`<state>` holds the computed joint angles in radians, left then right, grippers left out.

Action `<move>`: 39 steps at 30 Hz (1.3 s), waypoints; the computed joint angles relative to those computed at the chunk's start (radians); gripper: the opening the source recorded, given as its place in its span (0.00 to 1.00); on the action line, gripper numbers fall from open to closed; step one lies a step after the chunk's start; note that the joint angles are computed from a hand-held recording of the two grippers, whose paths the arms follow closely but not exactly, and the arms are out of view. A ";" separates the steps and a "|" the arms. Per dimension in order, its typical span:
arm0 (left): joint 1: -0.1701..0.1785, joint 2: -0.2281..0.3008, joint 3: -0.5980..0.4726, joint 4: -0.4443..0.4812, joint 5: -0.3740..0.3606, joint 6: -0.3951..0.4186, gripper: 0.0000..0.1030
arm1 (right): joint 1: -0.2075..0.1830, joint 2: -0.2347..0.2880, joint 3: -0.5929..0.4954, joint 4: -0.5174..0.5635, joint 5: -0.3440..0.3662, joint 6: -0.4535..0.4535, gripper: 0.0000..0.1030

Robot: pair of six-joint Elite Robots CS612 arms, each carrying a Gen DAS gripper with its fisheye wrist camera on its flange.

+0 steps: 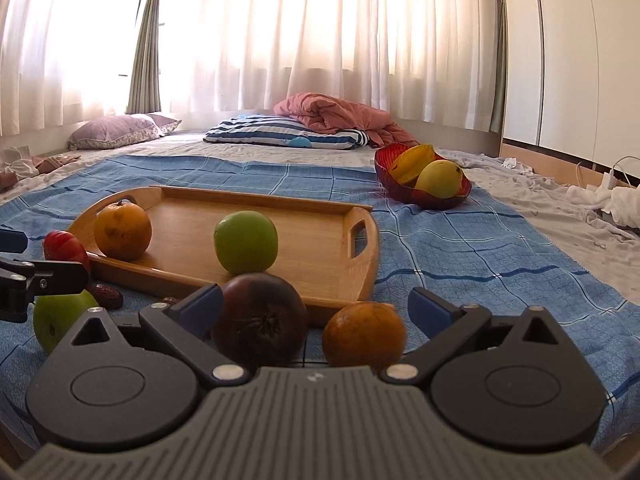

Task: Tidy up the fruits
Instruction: 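Grasp the large green spotted fruit with the left tool while the right tool grasps a small orange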

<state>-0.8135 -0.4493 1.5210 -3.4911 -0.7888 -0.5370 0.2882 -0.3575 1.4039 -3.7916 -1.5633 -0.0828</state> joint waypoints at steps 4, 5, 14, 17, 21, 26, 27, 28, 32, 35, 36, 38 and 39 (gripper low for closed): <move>-0.007 0.006 0.000 0.008 0.007 -0.016 1.00 | 0.000 0.002 0.007 -0.023 -0.054 -0.012 1.00; -0.009 0.007 0.000 0.010 0.005 -0.025 1.00 | 0.003 0.005 0.004 -0.030 -0.082 -0.011 1.00; -0.018 0.020 -0.010 0.024 0.007 -0.055 1.00 | 0.001 0.017 -0.003 -0.050 -0.185 0.046 1.00; -0.025 0.028 -0.019 0.016 0.021 -0.047 0.99 | 0.004 0.023 -0.011 -0.060 -0.221 0.058 1.00; -0.031 0.036 -0.030 0.005 0.033 -0.026 0.96 | 0.007 0.026 -0.014 -0.047 -0.251 0.033 1.00; -0.035 0.040 -0.040 0.027 0.035 -0.016 0.90 | 0.004 0.024 -0.008 -0.036 -0.205 -0.002 1.00; -0.035 0.040 -0.041 0.031 0.031 -0.016 0.88 | 0.003 0.023 -0.008 -0.028 -0.198 -0.013 0.97; -0.036 0.039 -0.041 0.036 0.027 -0.017 0.85 | 0.002 0.020 -0.005 -0.014 -0.183 -0.023 0.94; -0.037 0.037 -0.041 0.056 0.022 -0.034 0.81 | -0.012 0.008 0.007 0.013 -0.102 -0.067 0.90; -0.038 0.037 -0.043 0.072 0.020 -0.037 0.75 | -0.019 0.001 0.009 0.041 -0.069 -0.113 0.85; -0.038 0.035 -0.042 0.080 0.020 -0.045 0.74 | -0.021 -0.001 0.009 0.050 -0.059 -0.125 0.84; -0.039 0.035 -0.042 0.092 0.026 -0.066 0.71 | -0.026 -0.004 0.011 0.064 -0.037 -0.143 0.82; -0.040 0.034 -0.043 0.097 0.031 -0.076 0.71 | -0.028 -0.006 0.012 0.071 -0.026 -0.149 0.81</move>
